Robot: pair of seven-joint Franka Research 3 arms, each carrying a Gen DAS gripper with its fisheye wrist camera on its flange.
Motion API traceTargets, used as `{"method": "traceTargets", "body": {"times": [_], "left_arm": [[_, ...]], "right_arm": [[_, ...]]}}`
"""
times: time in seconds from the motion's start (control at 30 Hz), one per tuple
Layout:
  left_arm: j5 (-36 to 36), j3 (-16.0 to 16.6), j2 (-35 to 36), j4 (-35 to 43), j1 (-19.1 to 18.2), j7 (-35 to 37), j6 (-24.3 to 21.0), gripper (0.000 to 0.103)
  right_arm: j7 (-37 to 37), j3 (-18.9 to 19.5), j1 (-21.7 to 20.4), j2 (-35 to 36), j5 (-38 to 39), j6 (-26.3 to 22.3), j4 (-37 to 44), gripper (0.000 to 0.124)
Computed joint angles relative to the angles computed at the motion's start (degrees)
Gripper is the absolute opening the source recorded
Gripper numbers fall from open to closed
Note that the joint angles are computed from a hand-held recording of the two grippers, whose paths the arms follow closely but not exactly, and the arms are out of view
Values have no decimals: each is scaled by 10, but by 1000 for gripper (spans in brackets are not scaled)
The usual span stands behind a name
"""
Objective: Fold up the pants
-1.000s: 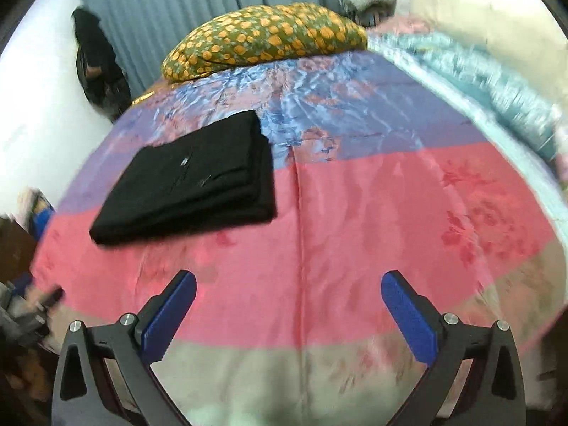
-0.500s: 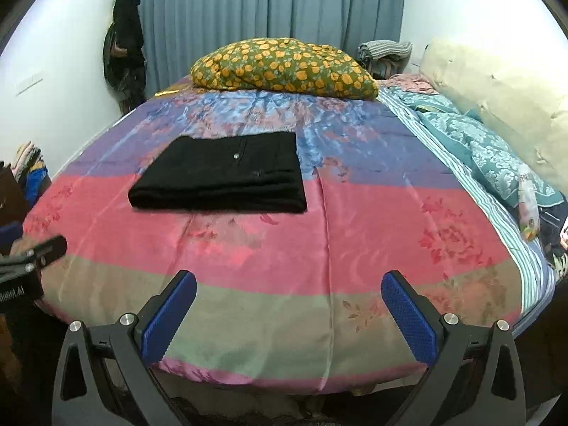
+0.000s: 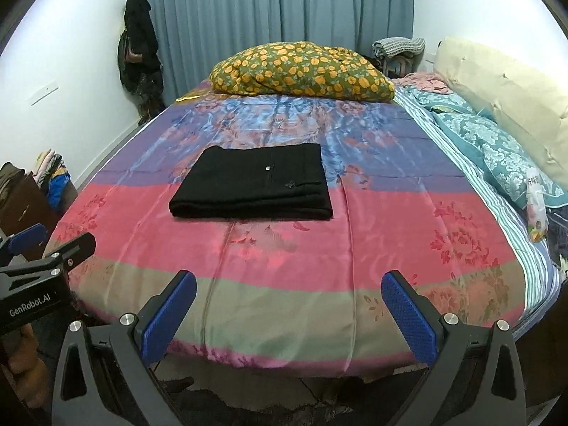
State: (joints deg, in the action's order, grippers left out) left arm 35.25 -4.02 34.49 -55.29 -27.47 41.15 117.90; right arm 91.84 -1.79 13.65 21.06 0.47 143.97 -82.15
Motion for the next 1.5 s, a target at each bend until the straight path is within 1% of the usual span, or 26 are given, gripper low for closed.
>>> {"method": "traceTargets", "body": {"times": [0.1, 0.17, 0.3, 0.5, 0.73, 0.9, 1.5], "left_arm": [[-4, -1, 10, 22, -5, 18, -28, 100], [-5, 0, 12, 29, -8, 22, -37, 100], [-18, -5, 6, 26, -5, 23, -34, 100], [-20, -3, 12, 46, -10, 27, -47, 100], [-30, -6, 3, 37, -5, 27, -34, 100], [-28, -5, 4, 41, -7, 29, -37, 100], [-9, 5, 11, 65, -21, 30, -69, 100]], "right_arm": [[2, 0, 1, -6, -1, -7, -3, 103], [4, -1, 2, -9, -4, -9, -5, 103], [4, -2, 4, -12, -13, -14, -4, 103], [-1, 2, 5, -19, -16, -17, -8, 103], [1, 0, 9, -27, -29, -21, -5, 103], [2, 1, 10, -31, -33, -19, -2, 103], [19, 0, 13, -35, -49, -17, -9, 103]]}}
